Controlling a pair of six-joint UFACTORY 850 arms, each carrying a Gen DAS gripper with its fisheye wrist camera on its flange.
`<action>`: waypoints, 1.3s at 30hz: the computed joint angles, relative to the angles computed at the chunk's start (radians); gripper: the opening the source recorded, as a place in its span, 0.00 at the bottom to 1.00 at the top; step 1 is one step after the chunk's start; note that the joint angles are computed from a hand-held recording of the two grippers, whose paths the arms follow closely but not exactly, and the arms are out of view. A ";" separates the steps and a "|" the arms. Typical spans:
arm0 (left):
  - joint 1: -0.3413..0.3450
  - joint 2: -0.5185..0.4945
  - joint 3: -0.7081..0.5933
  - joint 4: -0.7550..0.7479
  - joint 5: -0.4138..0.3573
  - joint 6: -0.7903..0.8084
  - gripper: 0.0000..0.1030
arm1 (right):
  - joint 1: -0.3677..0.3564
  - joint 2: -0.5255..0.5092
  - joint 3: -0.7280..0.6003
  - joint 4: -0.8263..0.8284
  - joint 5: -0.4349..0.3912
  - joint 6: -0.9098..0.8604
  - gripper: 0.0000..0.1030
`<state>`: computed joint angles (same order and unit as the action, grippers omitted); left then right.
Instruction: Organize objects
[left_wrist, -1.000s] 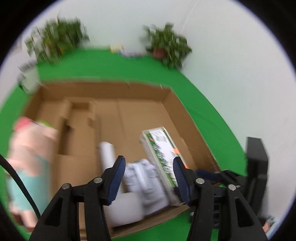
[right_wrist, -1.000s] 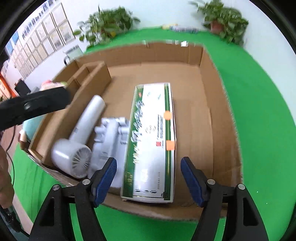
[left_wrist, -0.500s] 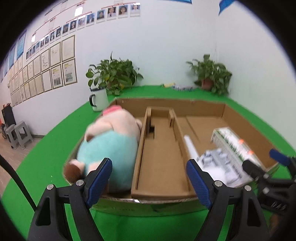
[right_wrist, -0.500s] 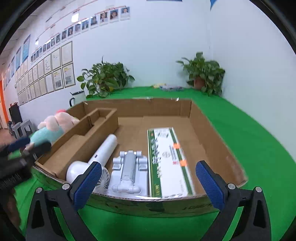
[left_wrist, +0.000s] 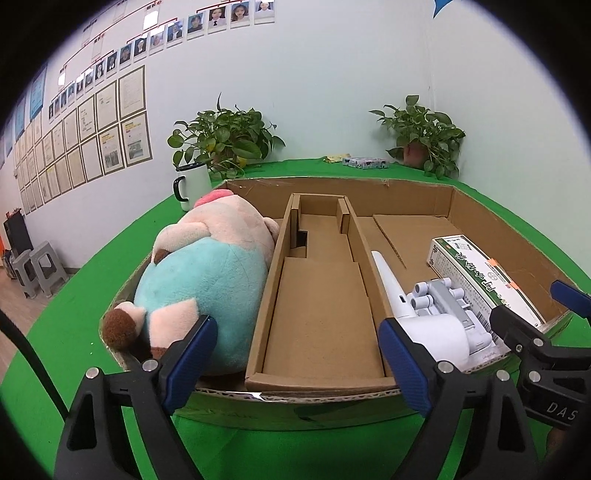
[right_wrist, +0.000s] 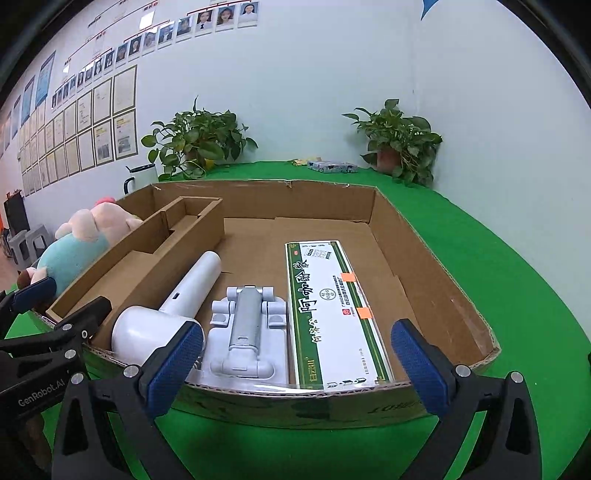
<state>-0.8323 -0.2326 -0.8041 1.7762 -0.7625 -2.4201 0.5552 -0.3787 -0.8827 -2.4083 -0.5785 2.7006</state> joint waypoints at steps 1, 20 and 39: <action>0.001 0.001 0.001 0.003 0.004 -0.004 0.87 | 0.002 -0.003 -0.002 0.001 -0.001 0.000 1.00; -0.003 0.002 -0.001 -0.001 0.008 -0.006 0.88 | 0.006 0.019 0.016 0.007 0.002 -0.003 1.00; -0.002 0.003 0.001 0.000 0.008 -0.008 0.88 | 0.008 0.021 0.018 0.012 0.000 -0.005 1.00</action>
